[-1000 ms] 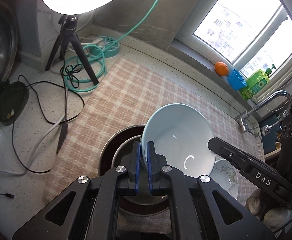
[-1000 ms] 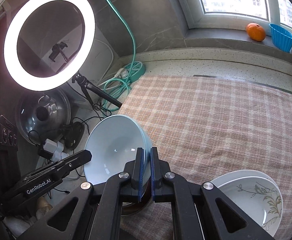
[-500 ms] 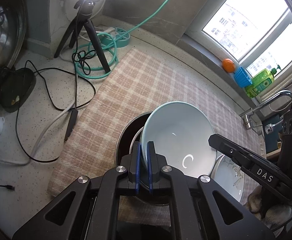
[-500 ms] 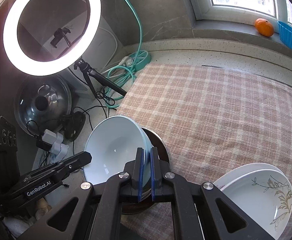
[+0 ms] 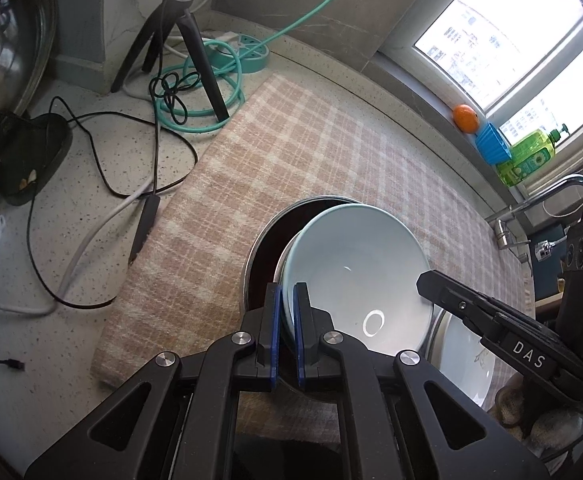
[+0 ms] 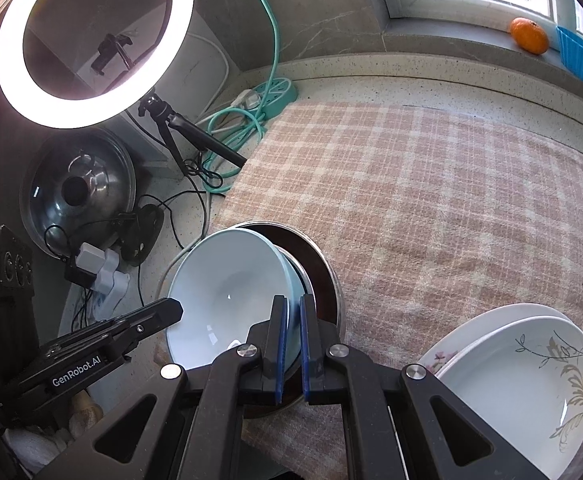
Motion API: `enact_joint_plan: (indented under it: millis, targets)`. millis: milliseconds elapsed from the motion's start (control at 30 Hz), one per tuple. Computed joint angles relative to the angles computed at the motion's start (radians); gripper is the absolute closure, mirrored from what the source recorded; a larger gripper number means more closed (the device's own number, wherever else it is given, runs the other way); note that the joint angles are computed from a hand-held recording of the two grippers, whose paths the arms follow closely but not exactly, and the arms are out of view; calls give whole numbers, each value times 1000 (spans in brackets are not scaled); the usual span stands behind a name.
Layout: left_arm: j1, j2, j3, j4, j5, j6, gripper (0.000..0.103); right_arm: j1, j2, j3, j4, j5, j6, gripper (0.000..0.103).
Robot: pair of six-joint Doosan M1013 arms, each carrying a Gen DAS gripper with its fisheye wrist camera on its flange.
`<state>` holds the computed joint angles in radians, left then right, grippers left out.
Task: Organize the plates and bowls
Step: 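Lower the light blue bowl into the nested bowls and open the right tool, then move the right tool to the bowl stack rim and close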
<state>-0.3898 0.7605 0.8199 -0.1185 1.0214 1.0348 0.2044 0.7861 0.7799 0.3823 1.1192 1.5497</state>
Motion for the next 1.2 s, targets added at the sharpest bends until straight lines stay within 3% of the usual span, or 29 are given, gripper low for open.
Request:
enact_joint_plan:
  millis: [567,833,1200]
  targets:
    - [1,-7,0,16,-6,7,98,-8,-6,10,32,-1,-4,94]
    - [8,-39,48,47,-58,-32,93,-21,-42,66,59,-76,-17,86]
    - [19,-58,84,71,-92,-65,93,-31,-96,154,48,-191,-47,84]
